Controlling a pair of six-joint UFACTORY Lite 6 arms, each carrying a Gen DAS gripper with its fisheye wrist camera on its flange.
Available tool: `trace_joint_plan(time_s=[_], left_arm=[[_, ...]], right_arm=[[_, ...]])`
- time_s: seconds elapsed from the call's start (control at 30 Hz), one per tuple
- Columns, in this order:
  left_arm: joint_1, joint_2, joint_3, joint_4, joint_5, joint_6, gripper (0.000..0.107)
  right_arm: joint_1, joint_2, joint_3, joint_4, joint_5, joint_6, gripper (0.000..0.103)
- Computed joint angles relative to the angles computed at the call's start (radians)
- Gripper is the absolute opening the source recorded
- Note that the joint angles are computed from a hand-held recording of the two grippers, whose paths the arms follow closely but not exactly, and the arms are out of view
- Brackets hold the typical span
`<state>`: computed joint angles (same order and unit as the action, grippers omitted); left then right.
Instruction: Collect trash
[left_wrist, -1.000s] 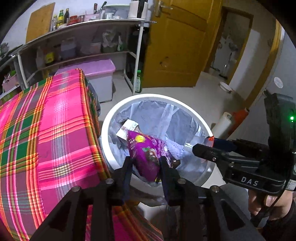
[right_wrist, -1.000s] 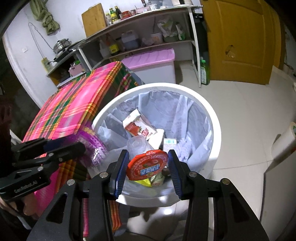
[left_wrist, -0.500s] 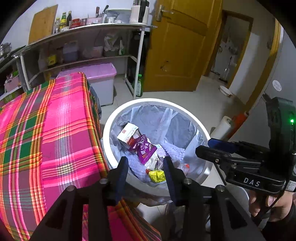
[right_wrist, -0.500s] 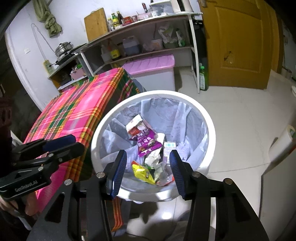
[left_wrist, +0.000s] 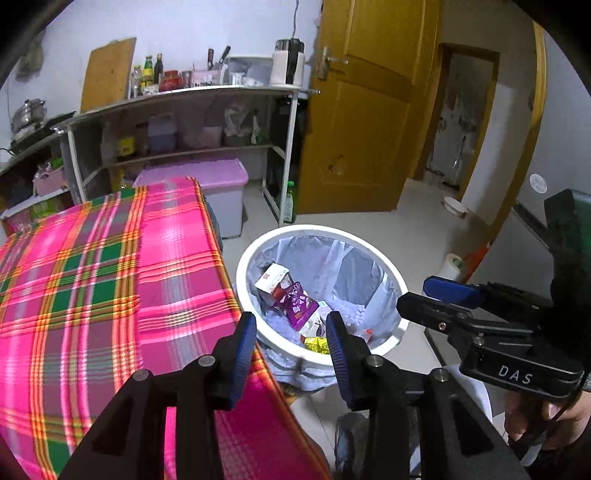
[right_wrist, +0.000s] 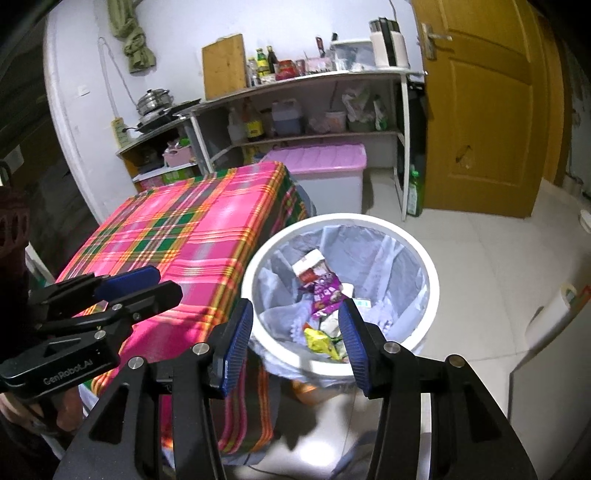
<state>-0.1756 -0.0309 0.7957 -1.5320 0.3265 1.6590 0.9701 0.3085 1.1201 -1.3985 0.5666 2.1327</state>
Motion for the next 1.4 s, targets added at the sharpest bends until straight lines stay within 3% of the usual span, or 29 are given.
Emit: trace_joint_plan(time_s=[0.33,0.77,1.4], left_arm=[[0.102,-0.275,-0.217,-0.062,0.050,0.101,0.039],[0.216,-0.507,-0.378,0.081,0.129,0.001,0.039],[0.256,-0.562,-0.411,0.132,0.157,-0.031,0.039]], right_arm=[[0.146,0.013,0.051,0.077,0.142,-0.031,0.049],[0.252,0.044,0.072,0.118,0.212,-0.012,0.049],[0.273,0.054,0.076,0.125,0.223,0.001,0.049]])
